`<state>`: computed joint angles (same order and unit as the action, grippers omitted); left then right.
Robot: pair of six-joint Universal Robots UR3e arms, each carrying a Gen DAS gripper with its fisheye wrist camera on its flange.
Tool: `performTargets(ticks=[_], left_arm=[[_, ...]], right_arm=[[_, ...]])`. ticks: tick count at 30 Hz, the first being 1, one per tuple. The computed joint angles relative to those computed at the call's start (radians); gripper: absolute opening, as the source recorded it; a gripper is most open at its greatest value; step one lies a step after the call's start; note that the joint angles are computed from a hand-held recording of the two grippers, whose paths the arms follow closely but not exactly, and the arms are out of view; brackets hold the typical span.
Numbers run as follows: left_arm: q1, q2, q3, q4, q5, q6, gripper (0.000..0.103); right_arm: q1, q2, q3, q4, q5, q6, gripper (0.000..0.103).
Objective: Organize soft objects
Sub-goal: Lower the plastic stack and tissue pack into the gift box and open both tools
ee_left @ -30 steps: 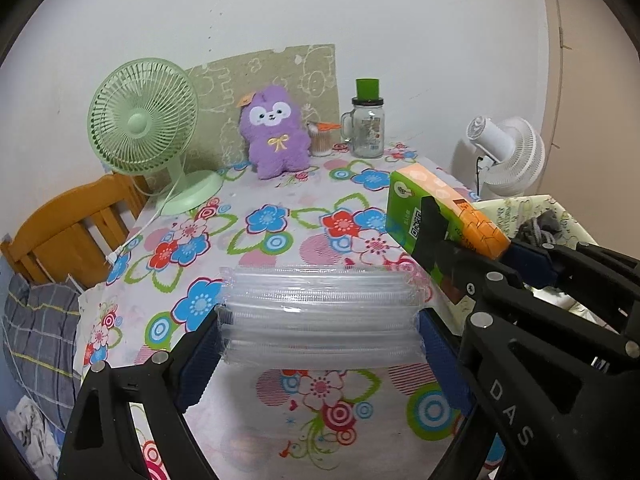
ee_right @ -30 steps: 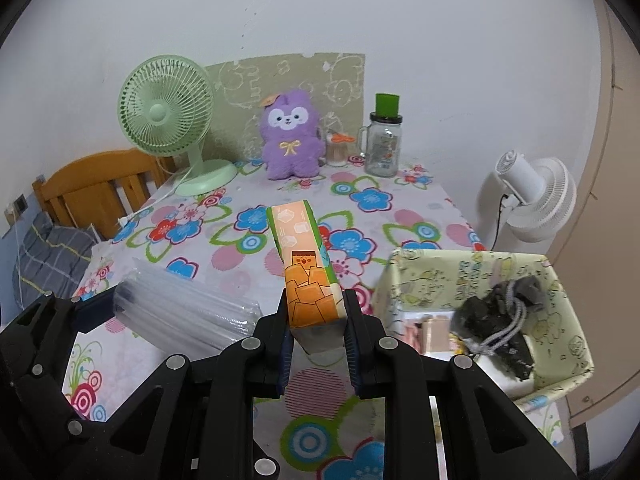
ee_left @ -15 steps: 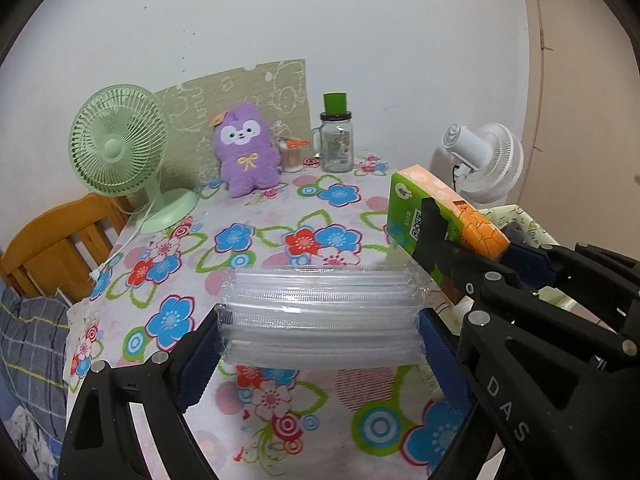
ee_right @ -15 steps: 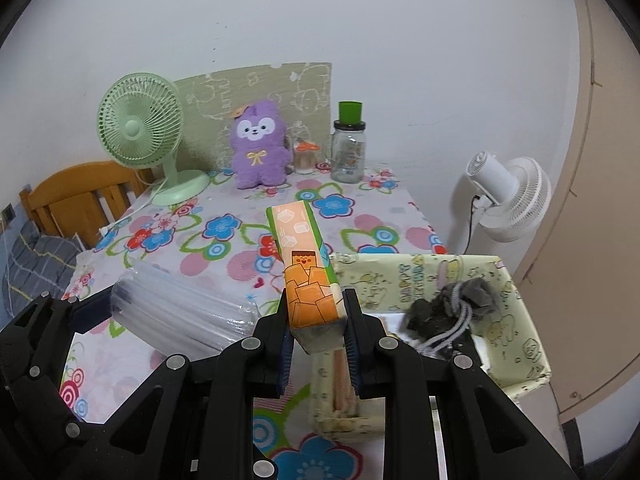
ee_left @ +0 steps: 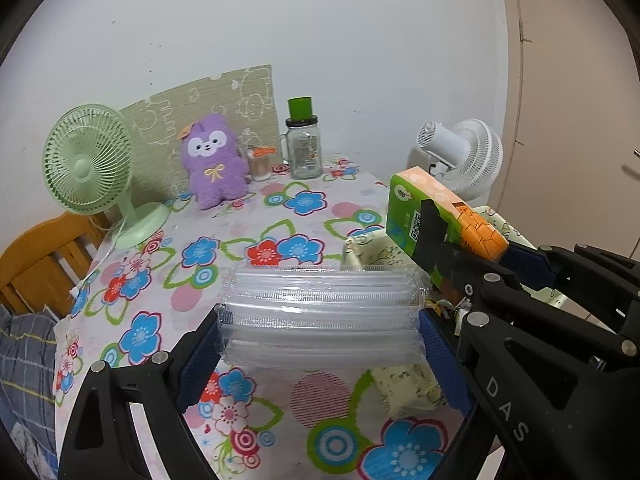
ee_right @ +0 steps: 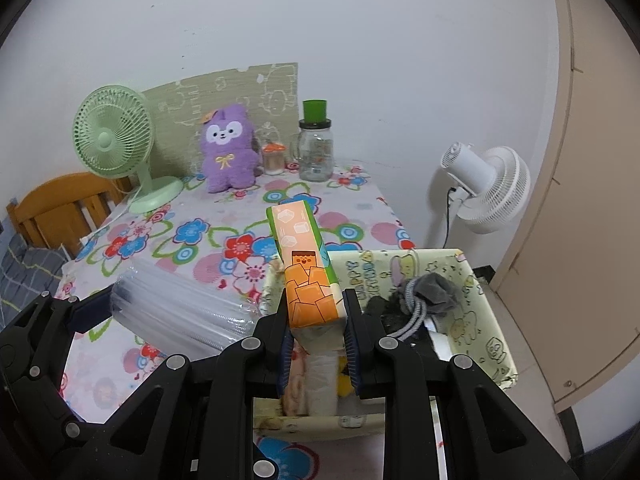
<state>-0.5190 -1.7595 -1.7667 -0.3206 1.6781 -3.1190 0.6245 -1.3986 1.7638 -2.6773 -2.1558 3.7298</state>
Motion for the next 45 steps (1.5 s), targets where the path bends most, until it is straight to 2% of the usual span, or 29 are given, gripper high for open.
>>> performTargets(ticks=[14,23,32,35,37,39,45], left_arm=[[-0.084,-0.152,0.182,-0.046,-0.003,0.008,0.093],[-0.102,-0.241,0.293,-0.081,-0.045,0.029,0.094],[-0.102,-0.288,0.324,-0.080,-0.111,0.039,0.103],[-0.104,-0.289,0.323,-0.077,-0.108,0.054,0.103],[-0.102,-0.281,0.315,-0.076,-0.106,0.055,0.103],[-0.096,-0.267,0.297,-0.073,-0.114,0.056,0.103],[-0.089,-0.223,0.242,-0.052,-0.114,0.063,0.103]], right_arm=[[-0.110,-0.114,0.170,-0.057,0.035,-0.010,0.025],[-0.175,-0.159,0.244,-0.088,0.061,-0.020,0.025],[-0.200,-0.178,0.287,-0.092,0.063,-0.012,0.027],[-0.192,-0.172,0.281,-0.081,0.057,-0.010,0.041],[-0.184,-0.175,0.290,-0.101,0.058,-0.005,0.064],[-0.165,-0.167,0.293,-0.126,0.029,0.001,0.072],[-0.111,-0.157,0.267,-0.102,-0.017,0.026,0.075]])
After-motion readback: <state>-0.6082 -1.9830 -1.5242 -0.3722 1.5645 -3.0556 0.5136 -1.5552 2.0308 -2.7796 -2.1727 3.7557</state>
